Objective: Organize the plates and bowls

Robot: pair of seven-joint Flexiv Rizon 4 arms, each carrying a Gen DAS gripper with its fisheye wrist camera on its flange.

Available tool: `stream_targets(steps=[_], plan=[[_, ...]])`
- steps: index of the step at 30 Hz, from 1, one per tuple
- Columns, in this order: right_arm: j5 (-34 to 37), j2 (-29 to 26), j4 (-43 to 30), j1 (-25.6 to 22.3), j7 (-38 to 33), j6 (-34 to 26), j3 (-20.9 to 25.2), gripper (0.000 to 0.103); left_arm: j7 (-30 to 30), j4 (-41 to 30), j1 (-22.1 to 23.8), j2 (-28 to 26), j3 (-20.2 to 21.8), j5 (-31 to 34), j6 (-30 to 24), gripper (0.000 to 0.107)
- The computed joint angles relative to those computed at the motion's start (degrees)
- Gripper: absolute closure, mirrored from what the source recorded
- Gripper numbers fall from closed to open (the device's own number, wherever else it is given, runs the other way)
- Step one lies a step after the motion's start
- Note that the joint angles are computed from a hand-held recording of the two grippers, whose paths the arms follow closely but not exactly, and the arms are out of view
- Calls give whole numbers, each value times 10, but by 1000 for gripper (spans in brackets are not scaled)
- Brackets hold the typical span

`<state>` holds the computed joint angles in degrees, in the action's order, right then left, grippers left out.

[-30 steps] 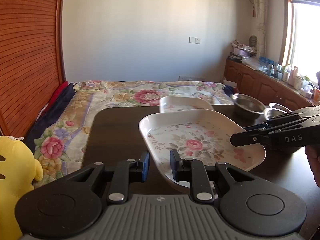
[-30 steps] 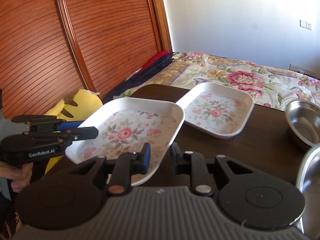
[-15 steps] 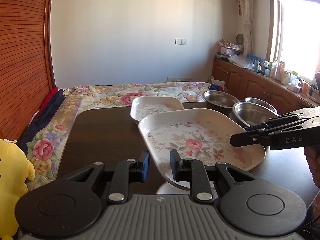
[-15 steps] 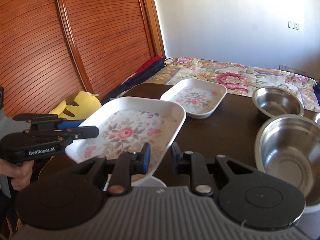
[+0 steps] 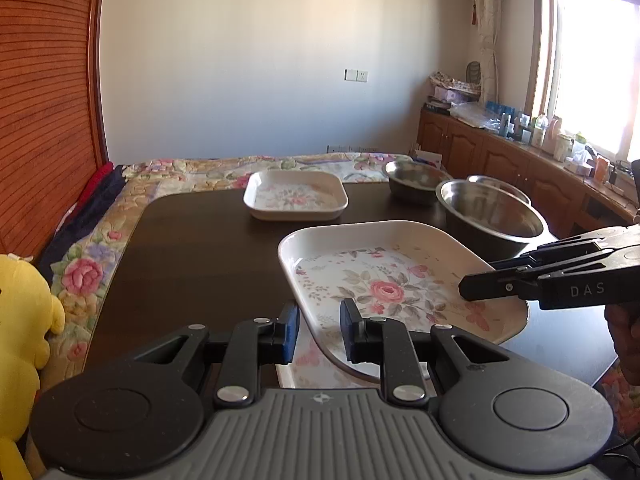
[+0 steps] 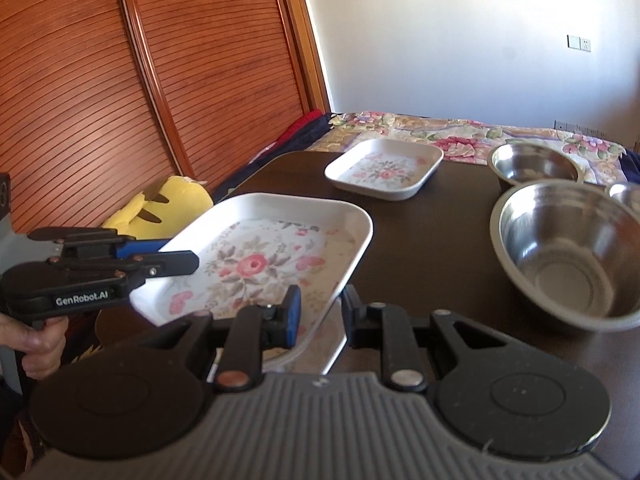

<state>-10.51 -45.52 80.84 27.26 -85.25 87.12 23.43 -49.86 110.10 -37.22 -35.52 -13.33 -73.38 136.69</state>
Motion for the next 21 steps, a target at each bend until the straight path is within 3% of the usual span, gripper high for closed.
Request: stream_targets(steps=[14, 21], plan=[[-8, 9, 42, -5, 11, 28, 6, 79, -37, 26, -4, -3, -5, -1, 3, 83], [-19, 15, 57, 8, 28, 42, -13, 79, -27, 24, -11, -9, -7, -18, 14, 83]])
